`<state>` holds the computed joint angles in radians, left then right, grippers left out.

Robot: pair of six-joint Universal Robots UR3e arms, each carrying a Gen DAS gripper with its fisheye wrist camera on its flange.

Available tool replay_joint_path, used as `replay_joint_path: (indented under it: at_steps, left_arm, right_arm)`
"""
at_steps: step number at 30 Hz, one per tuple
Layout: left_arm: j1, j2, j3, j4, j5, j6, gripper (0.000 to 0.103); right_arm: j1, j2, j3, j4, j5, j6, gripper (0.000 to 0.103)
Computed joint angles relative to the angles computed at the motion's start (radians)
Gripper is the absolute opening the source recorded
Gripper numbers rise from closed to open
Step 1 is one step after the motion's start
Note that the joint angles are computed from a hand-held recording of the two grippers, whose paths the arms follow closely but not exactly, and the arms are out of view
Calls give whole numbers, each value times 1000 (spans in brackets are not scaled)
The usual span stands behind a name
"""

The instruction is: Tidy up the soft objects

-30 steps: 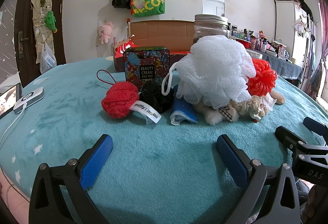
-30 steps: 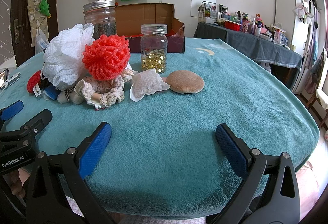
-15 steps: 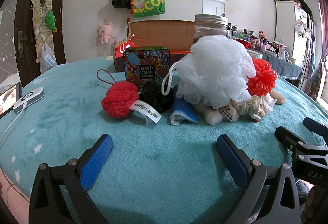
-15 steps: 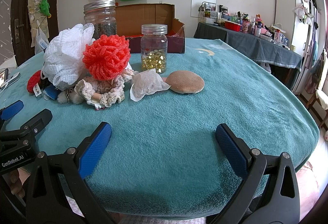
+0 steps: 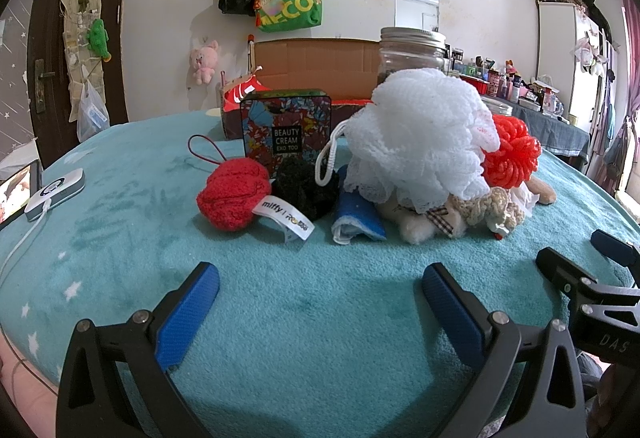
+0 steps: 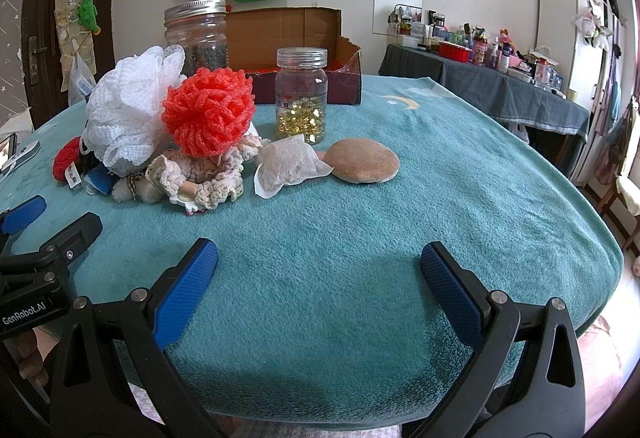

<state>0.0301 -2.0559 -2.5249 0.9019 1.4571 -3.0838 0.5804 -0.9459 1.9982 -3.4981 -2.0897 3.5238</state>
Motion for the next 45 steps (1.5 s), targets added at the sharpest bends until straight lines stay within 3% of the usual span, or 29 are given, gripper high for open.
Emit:
replay_joint_path:
  at_steps: [13, 17, 25, 31, 38, 40, 42, 43, 45]
  left_arm:
    - [7, 25, -3, -31, -16, 7, 103]
    - [14, 100, 18, -106, -46, 16, 103]
    - [81, 242, 75, -292, -216, 68, 103]
    - [67, 276, 196, -452, -282, 121, 103]
    - [65, 253, 379, -716, -352, 168, 102]
    - [73, 242, 401, -761, -375, 186, 89]
    - [75, 233, 427, -823, -404, 212, 76]
    - [81, 232, 429, -842, -421, 226, 67]
    - [86, 232, 420, -858, -454, 248, 60]
  right_arm:
    - [4, 0, 6, -6, 5, 4, 103]
    - [-33, -49, 45, -16, 79, -33, 103]
    - [-130, -158, 67, -46, 221, -80, 103]
    - [-237, -199, -6, 31, 397, -148, 103]
    - [-417, -183, -108, 197, 811, -205, 103]
    - [-455, -145, -163, 266, 919, -230, 99]
    - [-469, -120, -194, 306, 968, -252, 79]
    - [-472, -107, -213, 330, 990, -270, 75]
    - [-481, -91, -219, 342, 1051, -286, 47]
